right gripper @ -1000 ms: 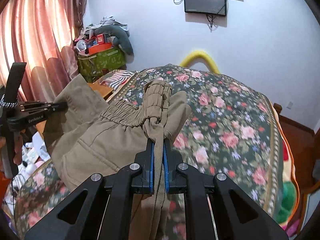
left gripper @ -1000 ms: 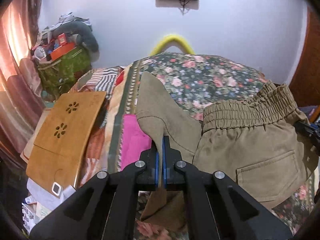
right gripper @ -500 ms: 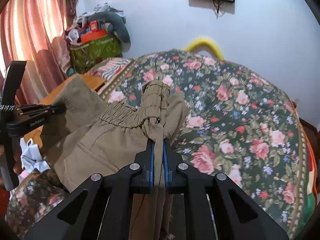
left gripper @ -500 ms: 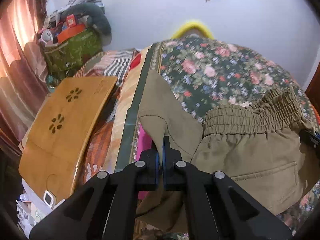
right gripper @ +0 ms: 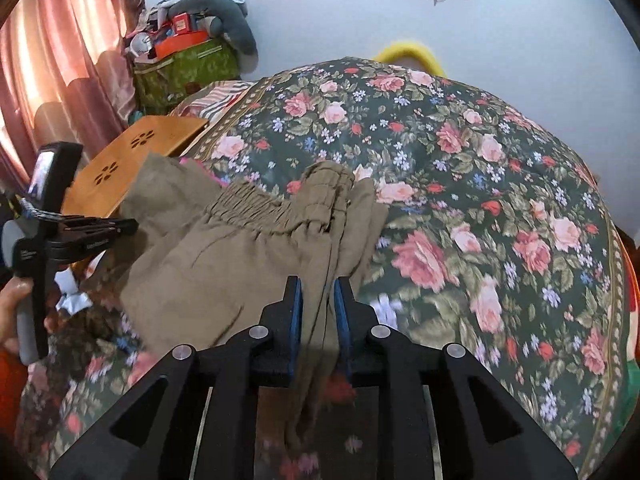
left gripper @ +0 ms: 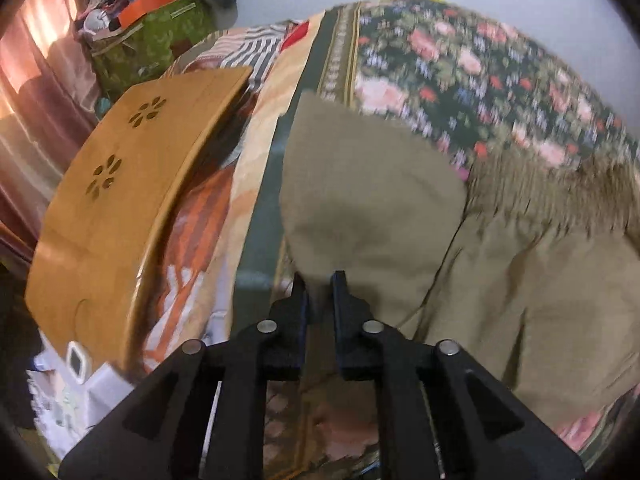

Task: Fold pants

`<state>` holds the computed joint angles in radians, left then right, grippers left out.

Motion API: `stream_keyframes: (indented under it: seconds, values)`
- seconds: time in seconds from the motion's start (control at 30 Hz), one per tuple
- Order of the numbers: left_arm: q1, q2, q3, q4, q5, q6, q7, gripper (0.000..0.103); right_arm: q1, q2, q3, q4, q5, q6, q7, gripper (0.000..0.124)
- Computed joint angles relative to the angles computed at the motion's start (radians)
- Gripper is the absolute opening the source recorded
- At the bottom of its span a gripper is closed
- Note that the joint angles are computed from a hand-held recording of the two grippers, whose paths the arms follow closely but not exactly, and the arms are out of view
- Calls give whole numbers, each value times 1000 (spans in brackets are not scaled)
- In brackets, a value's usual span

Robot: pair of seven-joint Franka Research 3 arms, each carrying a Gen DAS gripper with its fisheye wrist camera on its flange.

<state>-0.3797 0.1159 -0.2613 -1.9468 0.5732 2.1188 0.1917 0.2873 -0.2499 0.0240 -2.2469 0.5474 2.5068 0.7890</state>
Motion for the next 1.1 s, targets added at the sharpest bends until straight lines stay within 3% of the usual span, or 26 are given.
stream_keyframes:
  seconds: [0.1, 0.2, 0.37, 0.57, 0.93, 1.1]
  values:
    - [-15, -7, -15, -8, -17, -44, 33, 15, -15, -39, -12, -16, -25, -78, 9, 19]
    - [-27, -29, -28, -33, -47, -53, 39, 15, -20, -93, -20, -59, -27, -93, -11, 26]
    - [-64, -66, -58, -33, -72, -122, 43, 15, -27, -197, -40, -120, -21, -143, -30, 28]
    - [-128, -144, -113, 11, 1, -222, -18, 15, -20, -351, -80, -161, 42, -188, -60, 28]
    - [-298, -154, -266, 298, 339, -537, -147, 16, 20, -696, -145, -195, 176, -216, -94, 28]
    - [-440, -70, -312, 454, 550, -686, -166, 32, 35, -830, -162, -217, 215, -211, -103, 30]
